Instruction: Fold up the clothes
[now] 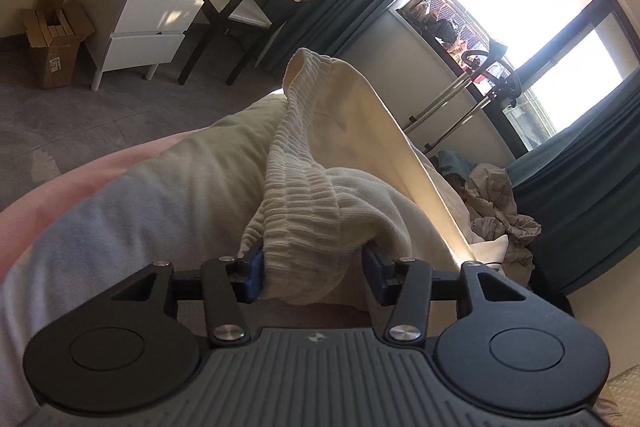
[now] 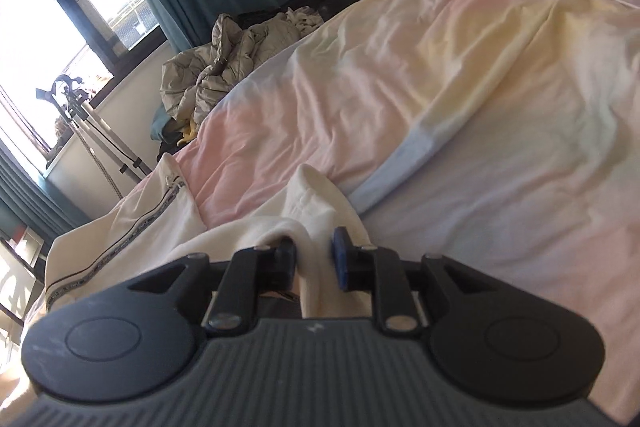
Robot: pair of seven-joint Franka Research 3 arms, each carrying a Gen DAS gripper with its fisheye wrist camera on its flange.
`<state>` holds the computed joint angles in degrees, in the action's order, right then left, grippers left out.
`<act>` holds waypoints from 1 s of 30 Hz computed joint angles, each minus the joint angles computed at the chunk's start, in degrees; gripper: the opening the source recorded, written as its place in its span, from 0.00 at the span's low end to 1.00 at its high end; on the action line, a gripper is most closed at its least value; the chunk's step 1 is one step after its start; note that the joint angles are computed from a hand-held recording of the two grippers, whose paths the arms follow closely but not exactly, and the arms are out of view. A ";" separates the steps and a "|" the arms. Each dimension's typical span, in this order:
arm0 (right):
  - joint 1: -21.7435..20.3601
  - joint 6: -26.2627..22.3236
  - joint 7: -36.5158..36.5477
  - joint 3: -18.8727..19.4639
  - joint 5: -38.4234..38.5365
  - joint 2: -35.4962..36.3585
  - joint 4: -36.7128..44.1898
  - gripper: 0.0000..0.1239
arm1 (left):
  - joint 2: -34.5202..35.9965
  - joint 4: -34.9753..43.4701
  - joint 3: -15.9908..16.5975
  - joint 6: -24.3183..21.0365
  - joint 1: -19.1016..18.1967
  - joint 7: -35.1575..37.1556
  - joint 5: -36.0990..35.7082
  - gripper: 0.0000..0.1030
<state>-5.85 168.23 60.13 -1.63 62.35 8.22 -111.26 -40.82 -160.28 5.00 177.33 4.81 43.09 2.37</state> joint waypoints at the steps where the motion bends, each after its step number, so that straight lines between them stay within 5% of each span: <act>1: 0.40 0.18 2.59 -0.47 -1.99 -1.10 -1.32 0.22 | -1.47 -0.46 -0.43 -1.47 0.21 -0.47 -0.16 0.63; 4: 1.01 1.23 7.63 -1.23 -4.48 -3.64 -4.12 0.31 | -5.73 -1.94 -0.43 -4.99 -0.57 -1.64 -1.14 0.74; 9: 1.48 -0.87 1.63 -1.95 8.78 -7.81 -6.52 0.43 | -10.26 -5.21 4.35 -3.68 -7.22 -1.89 -5.87 0.80; 13: 1.53 -11.92 0.81 -3.91 17.48 -7.89 -5.56 0.51 | -8.72 -6.88 9.12 2.84 -13.87 -3.26 -9.97 0.85; 17: 0.62 -19.54 8.70 -4.21 20.36 -4.18 -2.90 0.52 | -2.64 -5.78 14.45 11.06 -20.50 -4.83 -10.92 0.86; 21: 0.39 -16.16 12.32 -3.08 18.94 -0.70 0.40 0.53 | 3.63 -3.71 23.43 19.44 -28.87 -7.89 -8.67 0.86; 25: -0.22 -12.87 14.36 -1.85 16.57 3.12 4.19 0.53 | 10.01 0.15 31.22 22.69 -34.90 -11.12 -5.03 0.84; 29: -0.75 -8.34 16.86 -0.30 13.82 7.92 8.71 0.48 | 14.22 3.74 33.75 20.88 -35.92 -14.48 -2.68 0.71; 30: -0.89 -7.08 17.88 0.13 13.02 9.24 9.98 0.42 | 15.09 4.16 32.29 20.54 -34.36 -15.32 -2.83 0.64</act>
